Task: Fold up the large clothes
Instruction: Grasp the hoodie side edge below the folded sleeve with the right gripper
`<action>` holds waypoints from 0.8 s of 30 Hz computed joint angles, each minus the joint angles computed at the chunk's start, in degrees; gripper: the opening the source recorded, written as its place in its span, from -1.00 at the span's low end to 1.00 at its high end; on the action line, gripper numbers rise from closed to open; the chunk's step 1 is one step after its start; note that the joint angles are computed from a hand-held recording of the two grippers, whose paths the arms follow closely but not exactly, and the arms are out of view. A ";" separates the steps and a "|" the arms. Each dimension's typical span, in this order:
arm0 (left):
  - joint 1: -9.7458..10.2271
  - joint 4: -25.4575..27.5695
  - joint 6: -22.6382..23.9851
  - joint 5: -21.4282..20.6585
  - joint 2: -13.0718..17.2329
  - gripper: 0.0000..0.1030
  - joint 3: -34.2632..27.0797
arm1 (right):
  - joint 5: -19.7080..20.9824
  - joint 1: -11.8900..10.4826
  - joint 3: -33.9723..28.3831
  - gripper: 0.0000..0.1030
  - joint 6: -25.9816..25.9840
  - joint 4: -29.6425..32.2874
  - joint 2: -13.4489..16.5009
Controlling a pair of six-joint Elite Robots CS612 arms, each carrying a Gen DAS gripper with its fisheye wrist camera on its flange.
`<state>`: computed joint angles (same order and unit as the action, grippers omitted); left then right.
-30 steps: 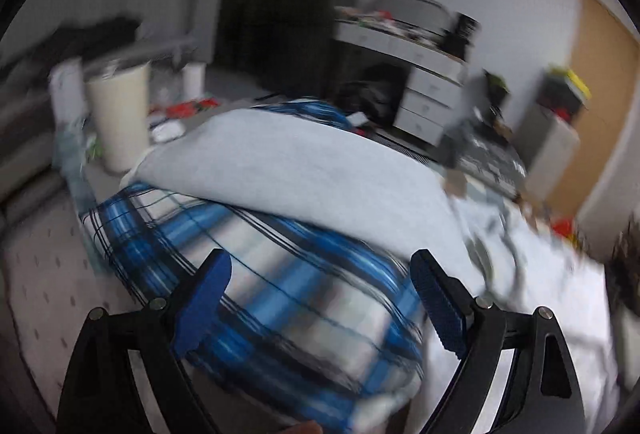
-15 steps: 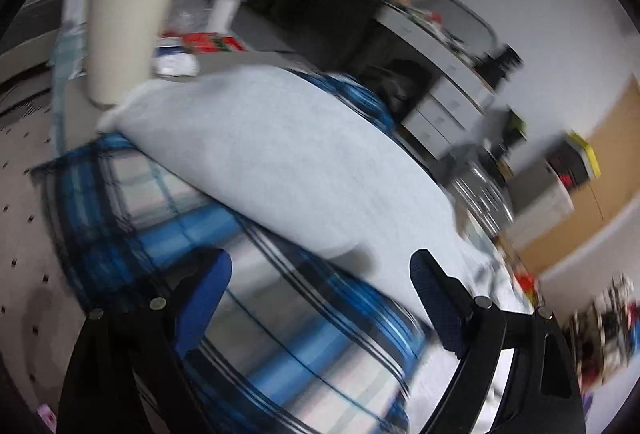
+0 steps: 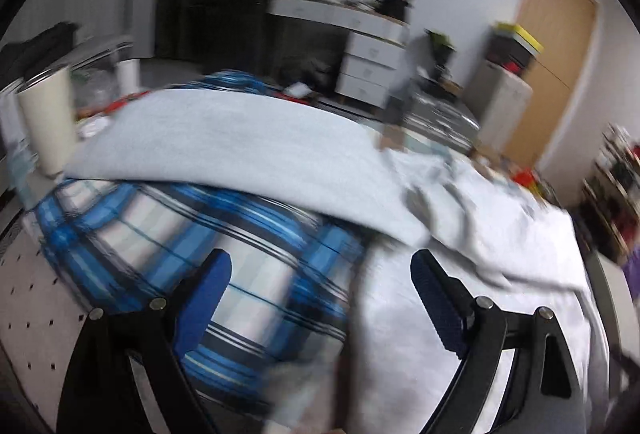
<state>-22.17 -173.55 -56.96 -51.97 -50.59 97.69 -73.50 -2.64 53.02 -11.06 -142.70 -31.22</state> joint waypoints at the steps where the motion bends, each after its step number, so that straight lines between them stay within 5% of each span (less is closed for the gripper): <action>1: -0.09 -0.71 1.55 -1.01 0.31 0.72 -0.35 | -1.06 0.02 -1.44 0.58 0.68 0.41 0.92; 9: -0.19 5.28 4.14 -8.99 1.95 0.73 -2.99 | 3.97 0.75 -13.20 0.51 -0.41 11.61 7.24; 11: -0.01 6.73 2.91 -10.17 2.29 0.73 -3.37 | 3.96 1.30 -15.83 0.05 0.73 13.61 8.65; 12: 0.07 7.42 2.02 -10.87 2.45 0.73 -3.68 | 3.63 1.42 -17.08 -0.53 0.90 14.54 9.40; 13: 0.24 8.30 1.18 -12.10 2.73 0.73 -4.26 | 2.94 1.46 -18.17 -0.89 1.24 15.54 10.04; 15: 0.56 8.67 0.59 -14.51 3.04 0.73 -4.69 | 8.24 -0.08 -16.22 -0.91 6.70 12.06 9.58; 18: 0.43 8.49 1.69 -16.03 3.45 0.73 -5.28 | 10.32 -2.28 -10.86 -0.91 15.77 5.32 7.39; 24: 1.54 8.76 3.42 -20.01 5.46 0.71 -8.21 | 6.95 -2.28 -4.79 -0.79 12.86 4.08 4.19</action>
<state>-20.63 -164.79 -53.54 -71.99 -45.13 89.48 -66.54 -4.92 48.22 1.80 -138.62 -27.03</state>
